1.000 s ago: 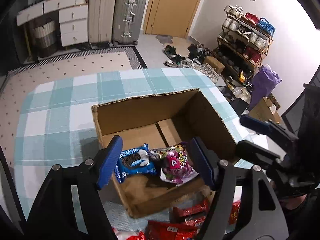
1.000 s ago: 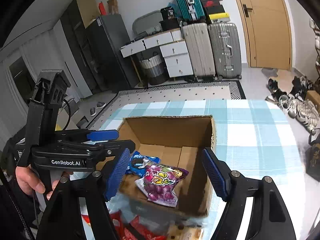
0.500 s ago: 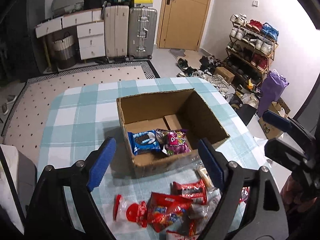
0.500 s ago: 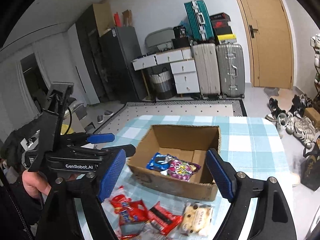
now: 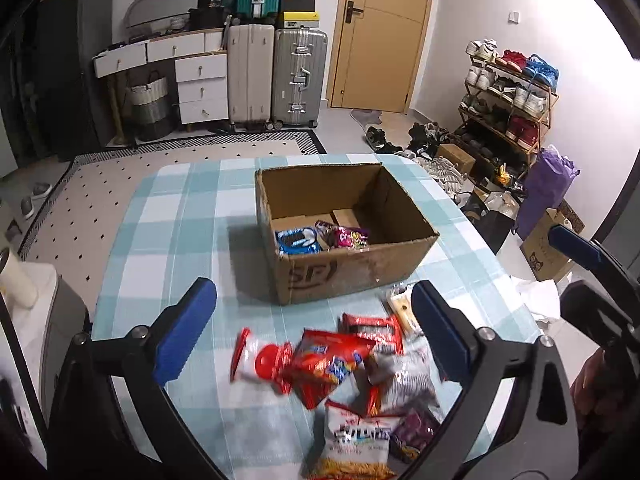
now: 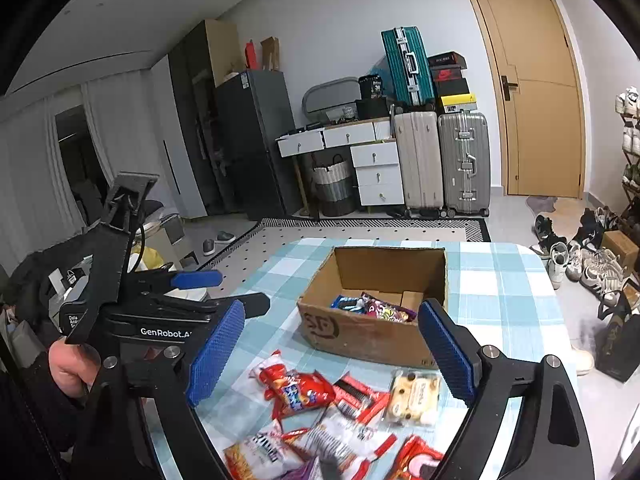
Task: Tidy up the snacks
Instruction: 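Open both tools to drop the snacks into the box and withdraw, then grasp the noodle snack bag with the left tool while the right tool grasps a purple-white bag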
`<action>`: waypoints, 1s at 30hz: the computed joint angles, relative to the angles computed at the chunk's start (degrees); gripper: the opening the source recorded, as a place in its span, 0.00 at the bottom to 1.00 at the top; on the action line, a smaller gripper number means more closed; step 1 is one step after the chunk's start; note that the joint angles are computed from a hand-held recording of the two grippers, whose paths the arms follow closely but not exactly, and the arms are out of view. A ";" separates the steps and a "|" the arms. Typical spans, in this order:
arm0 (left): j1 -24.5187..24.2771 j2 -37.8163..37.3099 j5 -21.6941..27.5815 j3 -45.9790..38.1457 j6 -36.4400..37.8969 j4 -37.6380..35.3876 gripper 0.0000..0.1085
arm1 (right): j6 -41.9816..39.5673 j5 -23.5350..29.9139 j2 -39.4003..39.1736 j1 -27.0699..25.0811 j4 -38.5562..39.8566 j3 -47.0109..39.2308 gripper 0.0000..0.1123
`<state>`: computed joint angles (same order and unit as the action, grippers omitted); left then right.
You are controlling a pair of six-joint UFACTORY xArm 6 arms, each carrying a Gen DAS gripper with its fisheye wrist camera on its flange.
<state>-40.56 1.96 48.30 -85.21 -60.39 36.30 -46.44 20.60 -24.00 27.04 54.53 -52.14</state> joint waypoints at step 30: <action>-12.55 -13.91 4.42 20.99 -22.98 10.65 0.94 | 15.30 0.73 -21.12 4.39 -10.63 24.16 0.84</action>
